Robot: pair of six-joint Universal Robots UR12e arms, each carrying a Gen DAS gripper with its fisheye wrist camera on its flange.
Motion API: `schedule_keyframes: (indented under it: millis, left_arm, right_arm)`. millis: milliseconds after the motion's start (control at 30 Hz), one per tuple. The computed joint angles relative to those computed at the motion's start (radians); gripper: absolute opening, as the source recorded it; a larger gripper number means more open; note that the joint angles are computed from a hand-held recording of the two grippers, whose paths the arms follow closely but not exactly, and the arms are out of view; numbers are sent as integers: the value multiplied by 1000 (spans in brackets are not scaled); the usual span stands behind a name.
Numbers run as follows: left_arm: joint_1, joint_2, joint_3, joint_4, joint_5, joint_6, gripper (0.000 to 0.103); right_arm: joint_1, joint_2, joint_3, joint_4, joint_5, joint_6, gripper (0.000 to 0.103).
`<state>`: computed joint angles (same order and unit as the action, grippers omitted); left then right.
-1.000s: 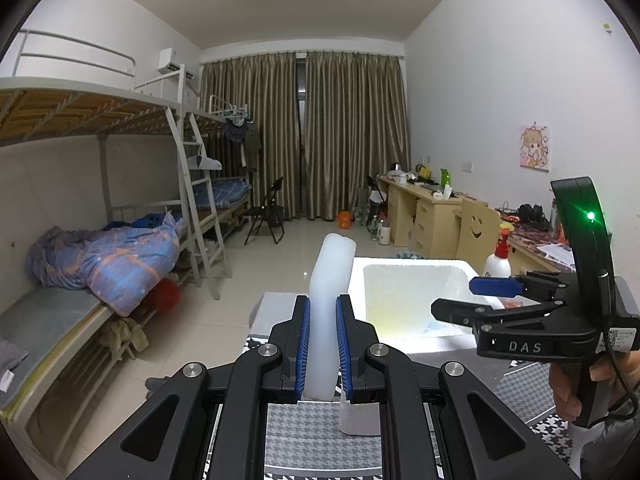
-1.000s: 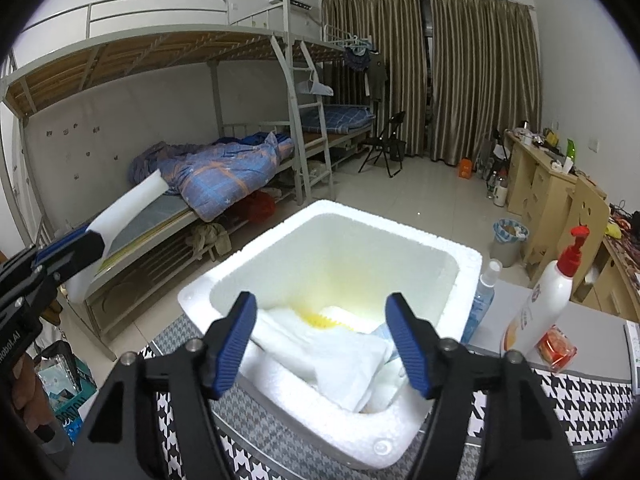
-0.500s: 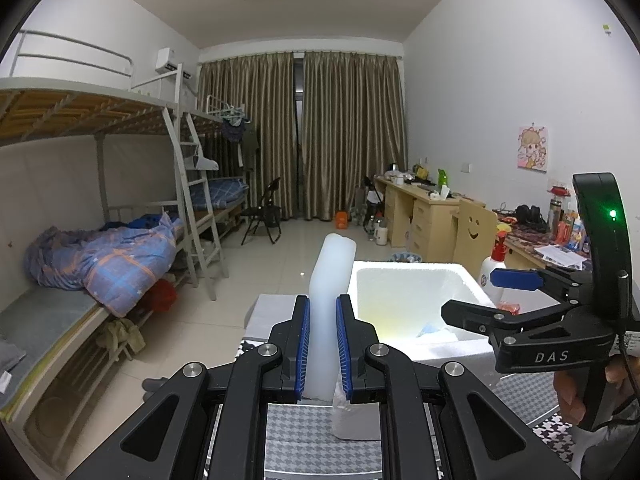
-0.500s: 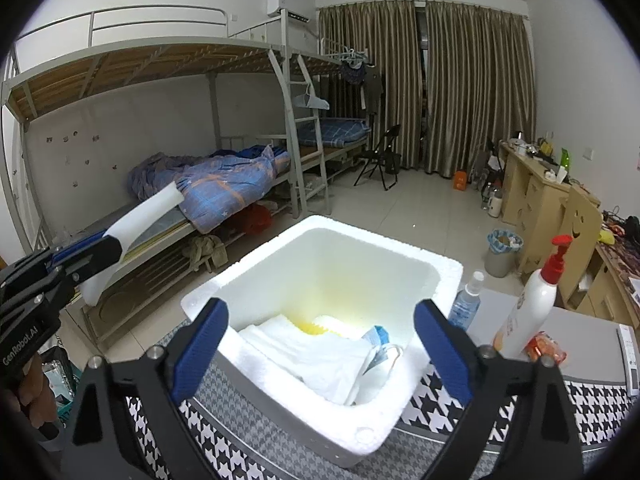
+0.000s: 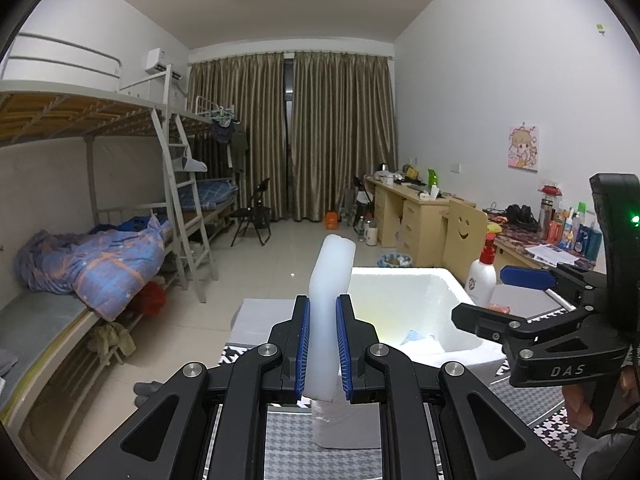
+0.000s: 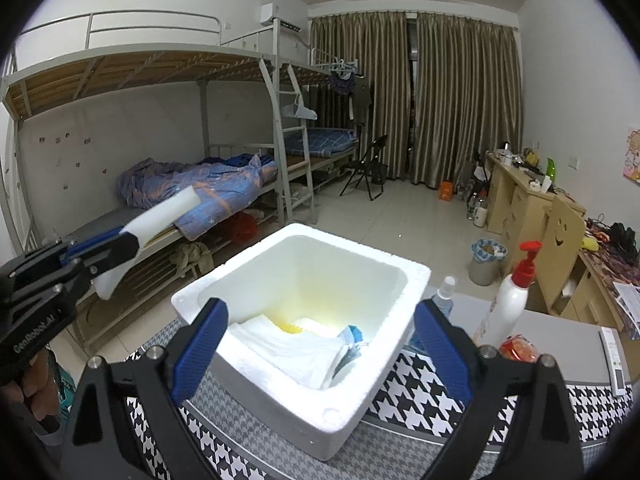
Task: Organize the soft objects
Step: 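Lower the foam tube into the foam box and open the left tool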
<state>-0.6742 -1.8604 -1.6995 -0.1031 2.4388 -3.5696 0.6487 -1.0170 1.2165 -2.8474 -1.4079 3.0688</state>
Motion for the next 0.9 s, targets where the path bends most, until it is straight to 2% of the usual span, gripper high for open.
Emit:
schedule_keyframes:
  millis: [233, 333, 900]
  left_arm:
    - [3, -13, 23, 5, -26, 25, 15]
    - [6, -16, 29, 9, -40, 33, 15]
    - [12, -45, 79, -15, -95, 57, 16]
  right_arm:
    - [-4, -21, 41, -30, -17, -12, 96]
    - [-12, -29, 56, -51, -17, 11, 96]
    - [-34, -52, 101, -73, -23, 31, 97]
